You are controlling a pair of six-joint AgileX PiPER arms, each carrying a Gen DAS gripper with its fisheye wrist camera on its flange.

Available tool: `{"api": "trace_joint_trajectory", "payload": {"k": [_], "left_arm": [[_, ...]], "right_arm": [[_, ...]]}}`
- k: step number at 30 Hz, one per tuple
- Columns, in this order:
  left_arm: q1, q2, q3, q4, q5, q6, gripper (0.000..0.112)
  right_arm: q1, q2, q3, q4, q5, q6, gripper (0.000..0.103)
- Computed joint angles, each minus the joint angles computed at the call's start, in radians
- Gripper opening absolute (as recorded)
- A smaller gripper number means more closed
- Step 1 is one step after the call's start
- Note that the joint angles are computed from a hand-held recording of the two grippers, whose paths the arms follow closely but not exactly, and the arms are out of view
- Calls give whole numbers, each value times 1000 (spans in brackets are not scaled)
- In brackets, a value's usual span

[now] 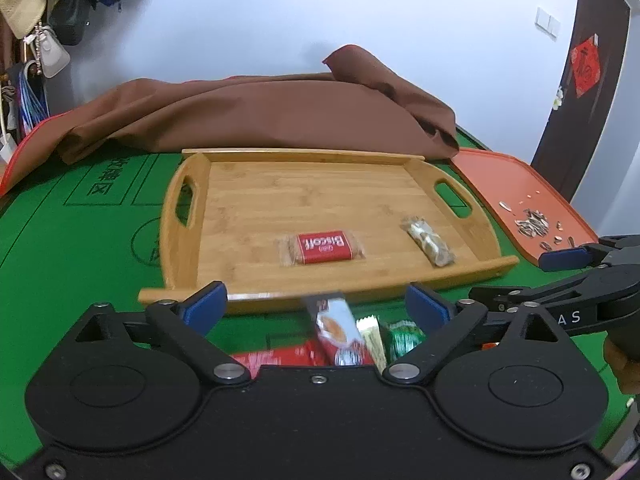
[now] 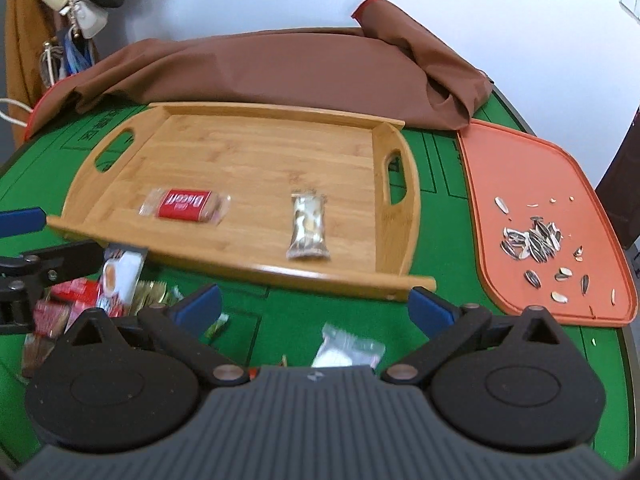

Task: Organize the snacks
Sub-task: 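Lift both tools away from the bamboo tray back toward the snack pile, then grasp the red nut bag with the right tool while the left tool grasps the brown wrapped cake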

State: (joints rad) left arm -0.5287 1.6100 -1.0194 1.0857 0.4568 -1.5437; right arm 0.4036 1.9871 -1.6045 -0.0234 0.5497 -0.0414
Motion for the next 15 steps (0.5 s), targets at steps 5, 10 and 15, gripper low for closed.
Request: {"api": "trace_joint_trajectory", "payload": {"k": [5,10,15], "left_arm": [[-42,-57,110,120,12,-168,99],[-86,-96,200,210,33,-310,100],[-132,-120,261,260,60,-394,101]], "right_arm": [[-1,-79,153,18,-90,-50,103],[-13,-120,257,55,-138,-83,103],[0,-184,395,-44,-275,-13,103]]}}
